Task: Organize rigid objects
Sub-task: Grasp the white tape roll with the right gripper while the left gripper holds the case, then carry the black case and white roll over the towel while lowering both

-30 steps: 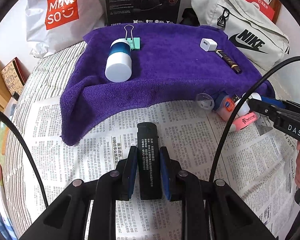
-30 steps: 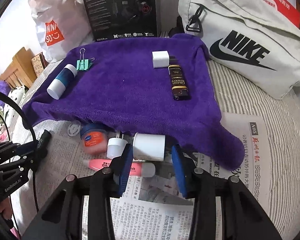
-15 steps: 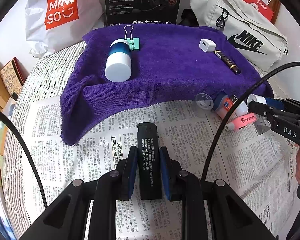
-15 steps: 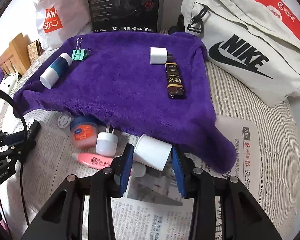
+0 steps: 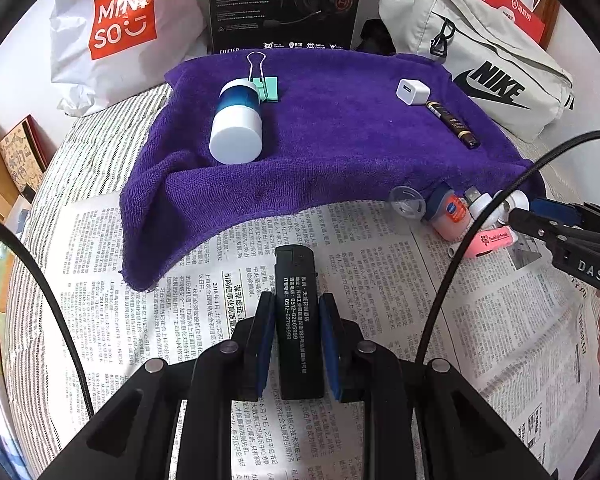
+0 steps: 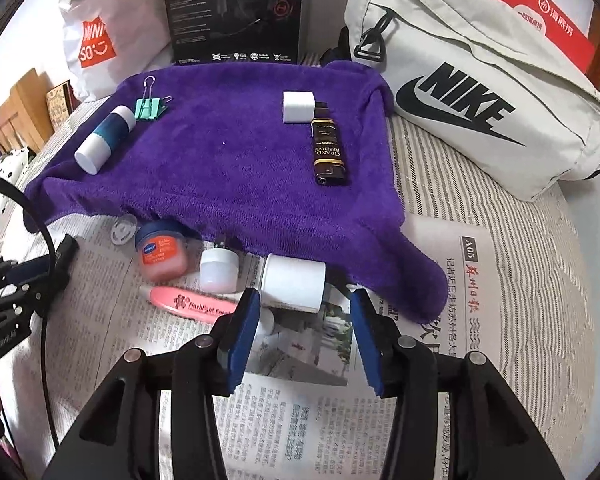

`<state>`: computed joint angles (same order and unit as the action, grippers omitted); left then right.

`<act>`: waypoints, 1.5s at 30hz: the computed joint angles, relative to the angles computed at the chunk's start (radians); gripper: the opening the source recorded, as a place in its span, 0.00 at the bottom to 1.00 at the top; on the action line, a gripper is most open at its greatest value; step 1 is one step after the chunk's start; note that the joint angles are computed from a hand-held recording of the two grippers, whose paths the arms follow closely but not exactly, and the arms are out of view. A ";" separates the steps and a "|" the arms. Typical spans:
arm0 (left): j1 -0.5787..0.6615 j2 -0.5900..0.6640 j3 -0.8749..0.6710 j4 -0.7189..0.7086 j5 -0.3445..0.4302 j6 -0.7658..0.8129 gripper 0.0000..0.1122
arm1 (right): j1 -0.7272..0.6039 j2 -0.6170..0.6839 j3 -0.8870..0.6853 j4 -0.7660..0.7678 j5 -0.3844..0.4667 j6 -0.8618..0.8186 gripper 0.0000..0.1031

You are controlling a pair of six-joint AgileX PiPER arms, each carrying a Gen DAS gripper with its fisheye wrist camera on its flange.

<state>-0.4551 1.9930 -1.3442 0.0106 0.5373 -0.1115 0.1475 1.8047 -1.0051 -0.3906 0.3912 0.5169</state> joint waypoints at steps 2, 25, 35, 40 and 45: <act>0.000 -0.001 -0.001 -0.002 0.002 0.001 0.19 | 0.001 0.010 -0.007 0.023 -0.015 -0.016 0.45; 0.061 -0.038 0.049 -0.204 -0.025 0.173 0.19 | -0.062 -0.015 0.028 0.202 -0.085 -0.180 0.29; 0.009 -0.024 0.039 0.020 -0.022 -0.007 0.19 | -0.051 -0.085 0.065 0.219 -0.080 -0.214 0.29; 0.052 -0.046 0.045 -0.148 -0.005 0.138 0.19 | -0.049 -0.115 0.068 0.288 -0.078 -0.291 0.29; 0.070 -0.077 0.035 -0.232 0.012 0.215 0.19 | -0.046 -0.127 0.055 0.313 -0.068 -0.335 0.29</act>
<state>-0.3848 1.9158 -1.3096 -0.2210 0.5495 0.1035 0.1011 1.6776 -0.9499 -0.0774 0.3232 0.1822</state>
